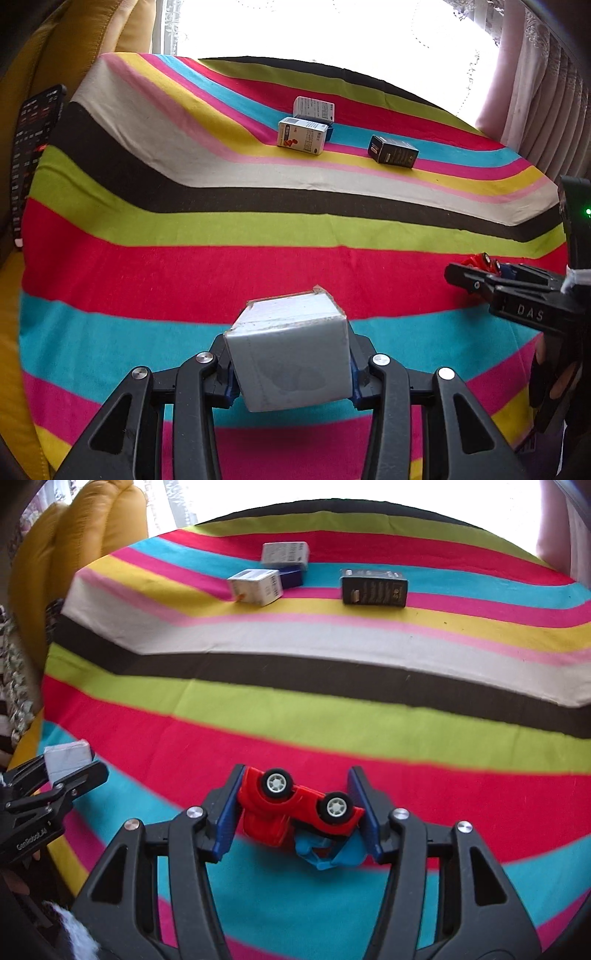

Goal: Organize rigid objects
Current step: 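Carry the red toy car and small white box over the purple-rimmed storage box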

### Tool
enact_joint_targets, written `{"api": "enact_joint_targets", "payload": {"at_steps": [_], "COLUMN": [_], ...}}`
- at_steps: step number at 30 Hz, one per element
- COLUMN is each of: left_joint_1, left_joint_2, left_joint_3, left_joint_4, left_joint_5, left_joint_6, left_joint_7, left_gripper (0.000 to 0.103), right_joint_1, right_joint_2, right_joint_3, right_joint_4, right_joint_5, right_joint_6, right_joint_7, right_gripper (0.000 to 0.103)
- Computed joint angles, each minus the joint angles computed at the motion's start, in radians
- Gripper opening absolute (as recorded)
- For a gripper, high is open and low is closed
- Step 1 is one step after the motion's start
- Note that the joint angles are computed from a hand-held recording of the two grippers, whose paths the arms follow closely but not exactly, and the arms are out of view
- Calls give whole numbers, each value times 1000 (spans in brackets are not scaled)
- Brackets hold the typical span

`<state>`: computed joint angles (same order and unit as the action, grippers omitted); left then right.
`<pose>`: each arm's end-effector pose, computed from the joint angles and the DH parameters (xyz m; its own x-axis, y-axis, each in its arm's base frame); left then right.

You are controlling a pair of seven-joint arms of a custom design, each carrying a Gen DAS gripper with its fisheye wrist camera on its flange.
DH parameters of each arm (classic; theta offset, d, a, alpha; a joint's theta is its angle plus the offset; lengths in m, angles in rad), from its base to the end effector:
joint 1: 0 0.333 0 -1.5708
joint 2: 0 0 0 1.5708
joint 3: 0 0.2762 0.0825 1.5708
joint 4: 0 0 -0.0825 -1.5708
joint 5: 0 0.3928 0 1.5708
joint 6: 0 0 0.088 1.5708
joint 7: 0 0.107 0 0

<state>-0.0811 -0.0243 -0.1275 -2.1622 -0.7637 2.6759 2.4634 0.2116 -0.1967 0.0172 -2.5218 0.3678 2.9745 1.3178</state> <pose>0.5691 -0.0991 0.4157 -0.5181 -0.8458 0.1271 -0.6918 0.3271 -0.6437 0.4939 0.0895 0.3758 0.1758 -0.9781 -0.1110 -0.7929 -0.0738 -0.6049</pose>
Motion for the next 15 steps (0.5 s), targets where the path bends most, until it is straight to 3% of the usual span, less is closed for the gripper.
{"api": "enact_joint_targets", "payload": {"at_steps": [15], "left_joint_1": [-52], "left_joint_2": [-163], "left_joint_3": [73], "left_joint_4": [-163], "left_joint_5": [-37], "left_joint_6": [-29], "left_joint_7": [87], "left_gripper": [44], "right_joint_1": [-11], "right_joint_2": [-278], "right_joint_3": [76], "right_joint_4": [-221], "right_joint_5": [-113], "right_joint_6": [-34], "right_joint_7": [137], "right_gripper": [59]}}
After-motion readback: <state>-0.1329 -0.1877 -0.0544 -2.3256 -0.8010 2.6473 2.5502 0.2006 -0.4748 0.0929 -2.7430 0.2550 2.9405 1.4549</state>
